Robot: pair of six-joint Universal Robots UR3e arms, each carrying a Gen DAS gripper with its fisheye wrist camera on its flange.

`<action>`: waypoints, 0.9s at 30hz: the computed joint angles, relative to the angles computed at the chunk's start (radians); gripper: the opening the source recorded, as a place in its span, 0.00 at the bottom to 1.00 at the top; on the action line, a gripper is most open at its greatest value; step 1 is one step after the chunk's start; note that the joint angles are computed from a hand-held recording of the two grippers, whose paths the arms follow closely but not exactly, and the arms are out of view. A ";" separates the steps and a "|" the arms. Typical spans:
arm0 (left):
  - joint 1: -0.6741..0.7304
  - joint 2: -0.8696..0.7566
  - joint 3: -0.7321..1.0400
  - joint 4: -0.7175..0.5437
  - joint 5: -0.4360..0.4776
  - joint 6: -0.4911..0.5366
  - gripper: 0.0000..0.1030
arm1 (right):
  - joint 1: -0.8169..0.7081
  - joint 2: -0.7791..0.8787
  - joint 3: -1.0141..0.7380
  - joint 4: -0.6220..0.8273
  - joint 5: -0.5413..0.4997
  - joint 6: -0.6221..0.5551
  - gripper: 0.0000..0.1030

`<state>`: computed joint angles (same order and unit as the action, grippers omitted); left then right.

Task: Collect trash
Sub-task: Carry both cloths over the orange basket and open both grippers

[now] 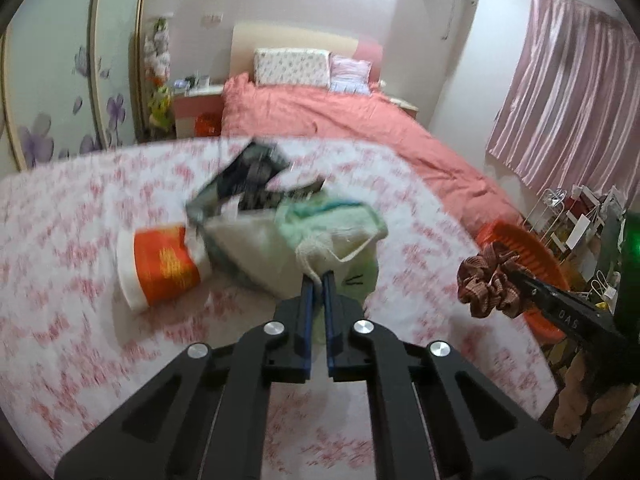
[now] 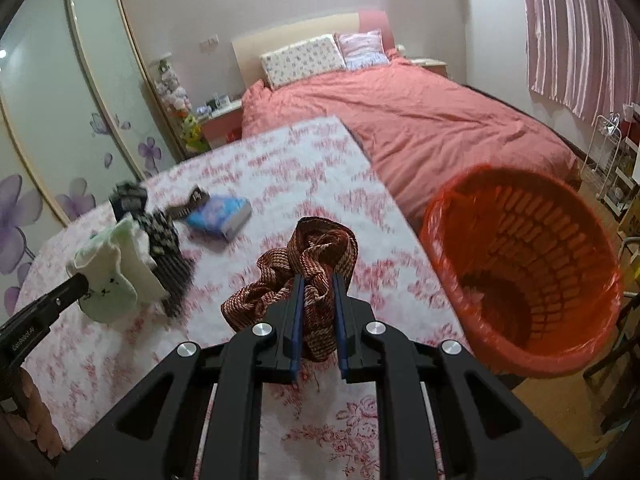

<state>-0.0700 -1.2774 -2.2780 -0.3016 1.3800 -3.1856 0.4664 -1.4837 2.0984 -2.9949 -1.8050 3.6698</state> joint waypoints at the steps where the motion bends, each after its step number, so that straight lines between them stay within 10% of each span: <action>1: -0.013 -0.003 0.021 -0.004 0.007 -0.006 0.06 | -0.002 -0.015 0.002 0.001 -0.001 -0.003 0.13; 27: -0.468 -0.430 0.502 0.069 0.097 -0.184 0.06 | -0.245 -0.380 0.330 -0.117 -0.012 -0.050 0.13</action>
